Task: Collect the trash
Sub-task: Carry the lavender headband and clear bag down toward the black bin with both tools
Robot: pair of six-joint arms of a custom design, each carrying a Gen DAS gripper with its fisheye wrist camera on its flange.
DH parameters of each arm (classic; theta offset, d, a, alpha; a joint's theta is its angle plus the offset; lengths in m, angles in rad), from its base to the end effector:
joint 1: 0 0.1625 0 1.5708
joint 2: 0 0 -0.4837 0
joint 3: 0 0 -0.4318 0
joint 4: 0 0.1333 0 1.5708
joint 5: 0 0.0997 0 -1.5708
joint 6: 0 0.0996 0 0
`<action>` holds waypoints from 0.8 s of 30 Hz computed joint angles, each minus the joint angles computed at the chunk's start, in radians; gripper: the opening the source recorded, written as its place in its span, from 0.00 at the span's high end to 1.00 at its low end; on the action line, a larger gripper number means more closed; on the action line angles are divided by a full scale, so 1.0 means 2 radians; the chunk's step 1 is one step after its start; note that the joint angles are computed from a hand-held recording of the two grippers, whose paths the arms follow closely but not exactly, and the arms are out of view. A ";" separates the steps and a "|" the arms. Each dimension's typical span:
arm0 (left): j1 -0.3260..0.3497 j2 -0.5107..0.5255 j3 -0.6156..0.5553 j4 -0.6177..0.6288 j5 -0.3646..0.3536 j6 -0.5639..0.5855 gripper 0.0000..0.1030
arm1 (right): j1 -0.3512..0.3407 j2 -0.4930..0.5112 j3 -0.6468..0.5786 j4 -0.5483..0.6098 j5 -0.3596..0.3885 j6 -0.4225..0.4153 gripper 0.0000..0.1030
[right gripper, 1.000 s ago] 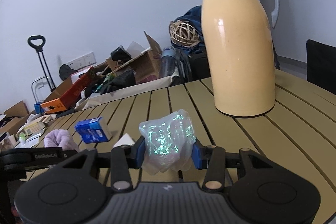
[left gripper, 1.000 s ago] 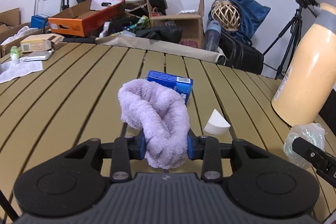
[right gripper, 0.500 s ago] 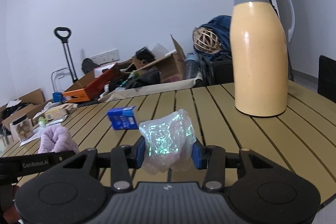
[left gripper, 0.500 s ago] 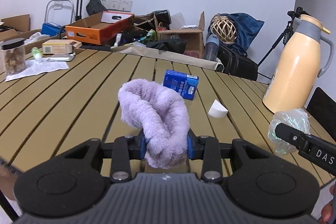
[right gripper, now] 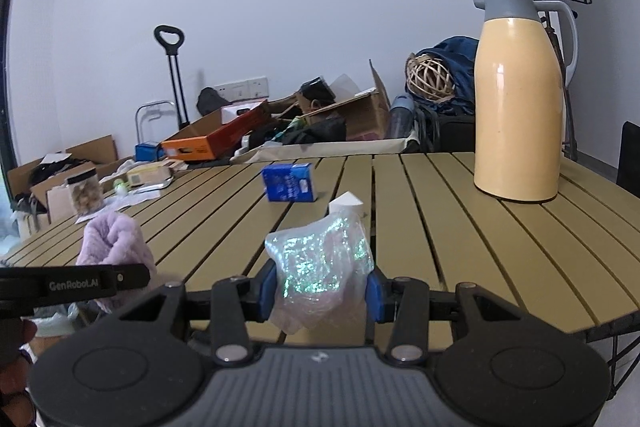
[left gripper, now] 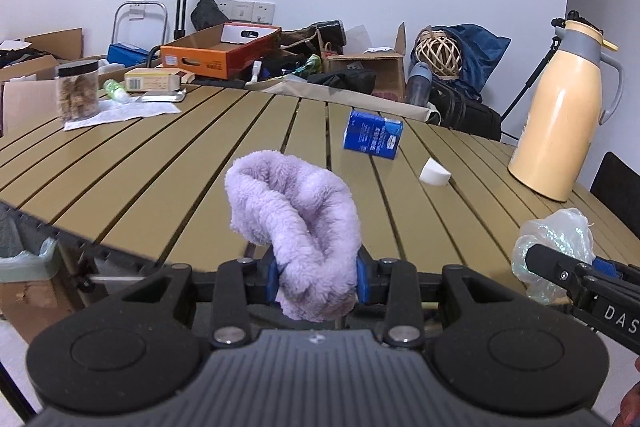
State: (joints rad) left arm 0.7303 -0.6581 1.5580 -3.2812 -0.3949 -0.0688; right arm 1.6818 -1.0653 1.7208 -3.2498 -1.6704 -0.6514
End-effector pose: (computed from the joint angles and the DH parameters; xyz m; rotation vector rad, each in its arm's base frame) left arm -0.4067 -0.6665 0.1660 0.2246 2.0847 -1.3671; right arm 0.2016 -0.6950 0.3561 0.8551 -2.3194 1.3046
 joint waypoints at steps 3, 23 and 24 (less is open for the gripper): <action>-0.005 -0.011 0.023 0.013 0.004 -0.022 0.66 | -0.002 -0.011 0.018 -0.001 0.000 -0.004 0.59; -0.039 -0.052 0.136 0.144 0.016 -0.140 0.66 | -0.015 -0.069 0.128 0.016 -0.038 -0.047 0.59; -0.039 -0.055 0.139 0.156 0.014 -0.148 0.66 | -0.017 -0.072 0.133 0.018 -0.041 -0.050 0.59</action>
